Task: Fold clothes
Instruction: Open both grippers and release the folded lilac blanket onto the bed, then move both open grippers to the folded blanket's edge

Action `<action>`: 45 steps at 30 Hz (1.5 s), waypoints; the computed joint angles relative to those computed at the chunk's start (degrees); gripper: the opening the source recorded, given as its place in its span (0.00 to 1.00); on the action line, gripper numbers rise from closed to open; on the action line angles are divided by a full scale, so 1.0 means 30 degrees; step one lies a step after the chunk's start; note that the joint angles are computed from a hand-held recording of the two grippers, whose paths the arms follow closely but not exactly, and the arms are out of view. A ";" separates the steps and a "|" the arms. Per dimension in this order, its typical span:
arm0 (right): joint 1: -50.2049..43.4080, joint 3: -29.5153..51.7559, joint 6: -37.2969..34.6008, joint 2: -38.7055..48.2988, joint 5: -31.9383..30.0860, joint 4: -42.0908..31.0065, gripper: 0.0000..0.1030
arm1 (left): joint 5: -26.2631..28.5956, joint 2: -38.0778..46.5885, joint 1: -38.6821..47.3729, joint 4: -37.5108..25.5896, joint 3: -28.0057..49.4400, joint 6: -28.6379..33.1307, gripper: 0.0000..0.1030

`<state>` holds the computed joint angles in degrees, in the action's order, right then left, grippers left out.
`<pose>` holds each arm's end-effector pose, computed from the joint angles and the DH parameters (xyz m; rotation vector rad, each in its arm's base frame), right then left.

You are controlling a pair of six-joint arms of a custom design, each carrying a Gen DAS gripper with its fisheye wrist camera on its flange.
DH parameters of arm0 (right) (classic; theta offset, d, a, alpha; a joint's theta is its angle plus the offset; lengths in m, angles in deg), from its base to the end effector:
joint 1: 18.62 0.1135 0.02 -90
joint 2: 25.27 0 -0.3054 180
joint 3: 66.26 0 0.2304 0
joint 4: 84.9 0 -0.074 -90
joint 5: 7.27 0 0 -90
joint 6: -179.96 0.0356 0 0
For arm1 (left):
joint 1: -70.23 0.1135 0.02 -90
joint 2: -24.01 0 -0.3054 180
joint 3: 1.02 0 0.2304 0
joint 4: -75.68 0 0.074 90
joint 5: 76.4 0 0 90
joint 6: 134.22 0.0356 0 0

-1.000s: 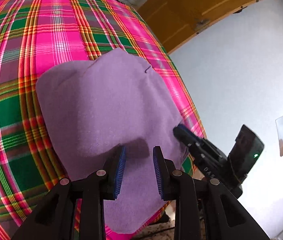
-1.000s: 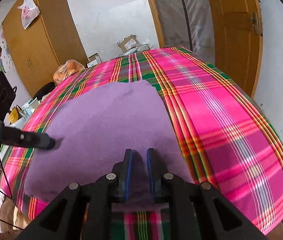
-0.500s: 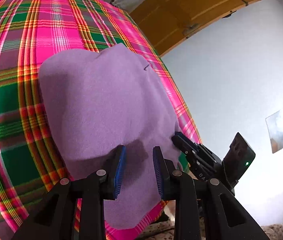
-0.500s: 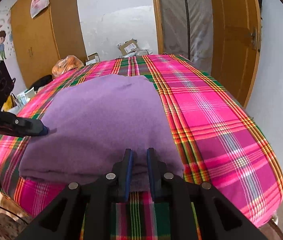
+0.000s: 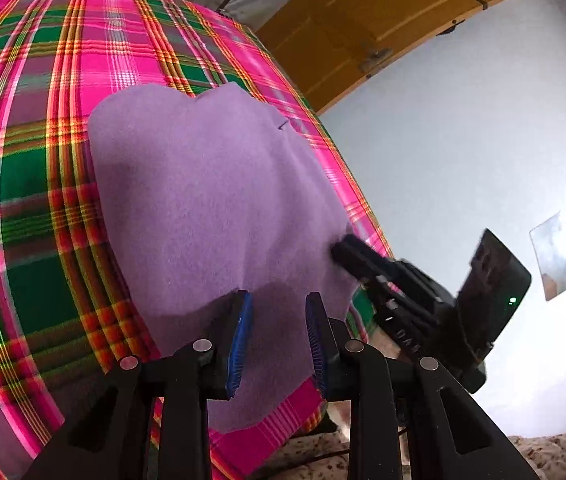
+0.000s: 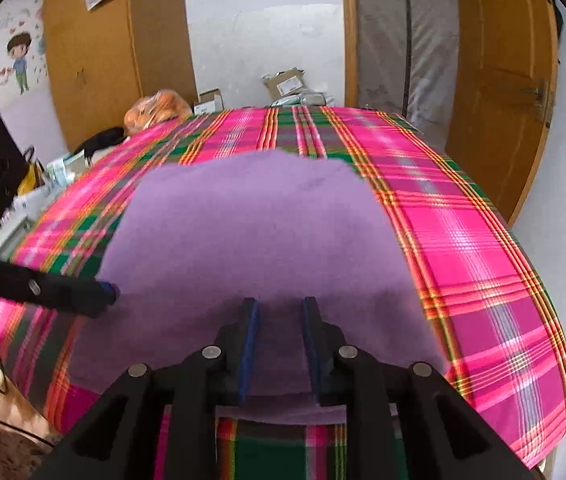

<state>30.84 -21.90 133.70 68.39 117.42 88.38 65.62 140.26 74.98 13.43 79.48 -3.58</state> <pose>0.1762 0.1749 0.1580 0.1049 2.3187 0.0171 0.3299 -0.0007 0.1578 0.7259 2.5330 -1.2565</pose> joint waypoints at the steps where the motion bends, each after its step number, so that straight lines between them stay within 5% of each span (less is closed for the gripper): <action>1: 0.0246 -0.0310 0.0078 0.0119 0.0224 0.0408 0.22 | 0.0090 0.0130 0.0129 -0.0204 0.0042 0.0197 0.28; 5: 0.1006 -0.1480 0.0907 0.0144 0.0685 0.1761 0.23 | 0.0432 0.0776 0.0513 -0.1198 0.0402 0.1129 0.27; 17: 0.2901 -0.0146 0.2281 0.1008 0.2911 -0.1123 0.23 | 0.0771 0.1323 0.0810 -0.1472 0.0481 0.1887 0.27; 26: 0.1891 0.0754 0.0712 -0.1101 0.0922 -0.3754 0.22 | 0.0479 0.1621 0.1275 -0.2672 0.0740 0.2749 0.28; 29: 0.0605 0.0935 -0.0916 -0.1870 0.0635 -0.3472 0.22 | 0.0301 0.1363 0.1252 -0.3184 0.1483 0.2165 0.28; 35: -0.3806 0.1700 -0.4484 -0.1816 -0.2346 -0.1647 0.22 | -0.0880 -0.0037 -0.0190 -0.0631 0.2453 -0.1203 0.28; 41: -0.7361 0.2624 -0.5869 0.0031 -0.5897 -0.0636 0.23 | -0.2682 0.0327 -0.1714 0.1835 0.4007 -0.5683 0.28; 45: -0.8345 0.3137 -0.6344 0.1103 -0.7172 -0.0312 0.23 | -0.3826 0.0946 -0.1946 0.2552 0.4893 -0.6872 0.28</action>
<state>5.80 -12.49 114.66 71.70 95.90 87.45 54.14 143.10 69.14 21.09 94.16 -24.20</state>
